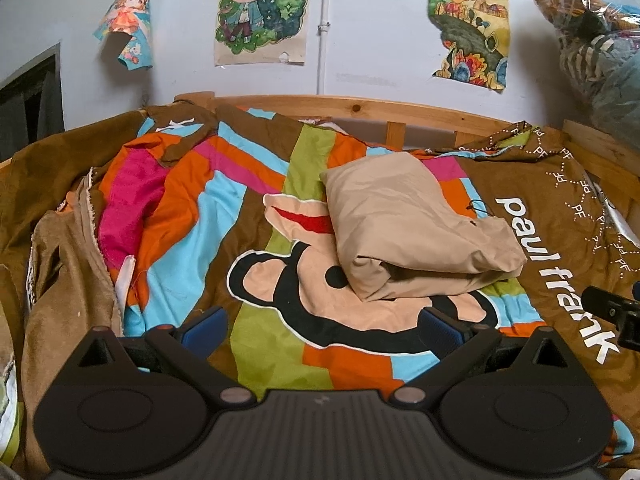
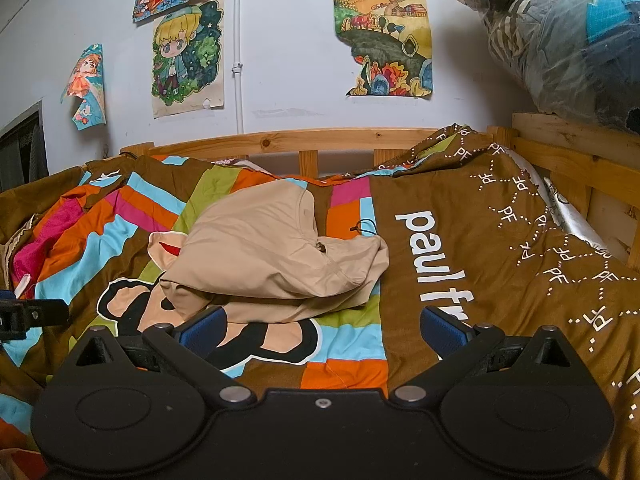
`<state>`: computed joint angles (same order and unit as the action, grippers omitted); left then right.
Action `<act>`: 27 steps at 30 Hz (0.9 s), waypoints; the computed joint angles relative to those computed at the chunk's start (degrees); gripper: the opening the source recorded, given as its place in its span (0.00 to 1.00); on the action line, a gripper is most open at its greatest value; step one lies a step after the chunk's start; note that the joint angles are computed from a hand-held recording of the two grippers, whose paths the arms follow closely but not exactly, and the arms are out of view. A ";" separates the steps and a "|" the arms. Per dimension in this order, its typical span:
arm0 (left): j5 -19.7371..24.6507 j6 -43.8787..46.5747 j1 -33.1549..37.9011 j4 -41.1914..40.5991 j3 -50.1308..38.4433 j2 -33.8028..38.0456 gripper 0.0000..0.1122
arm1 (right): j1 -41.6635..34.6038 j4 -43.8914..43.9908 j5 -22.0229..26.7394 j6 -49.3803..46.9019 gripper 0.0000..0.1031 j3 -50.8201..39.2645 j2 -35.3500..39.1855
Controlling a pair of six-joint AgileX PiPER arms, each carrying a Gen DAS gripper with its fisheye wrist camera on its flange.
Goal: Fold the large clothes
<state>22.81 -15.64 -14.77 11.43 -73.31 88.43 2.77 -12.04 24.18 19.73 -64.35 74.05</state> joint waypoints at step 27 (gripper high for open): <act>0.95 -1.08 -0.23 1.24 -0.34 0.54 0.91 | 0.93 -1.92 0.36 2.23 0.99 0.59 -0.45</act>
<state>23.76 -16.72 -15.00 12.67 -73.65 88.97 3.70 -13.95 24.54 21.96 -63.76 73.60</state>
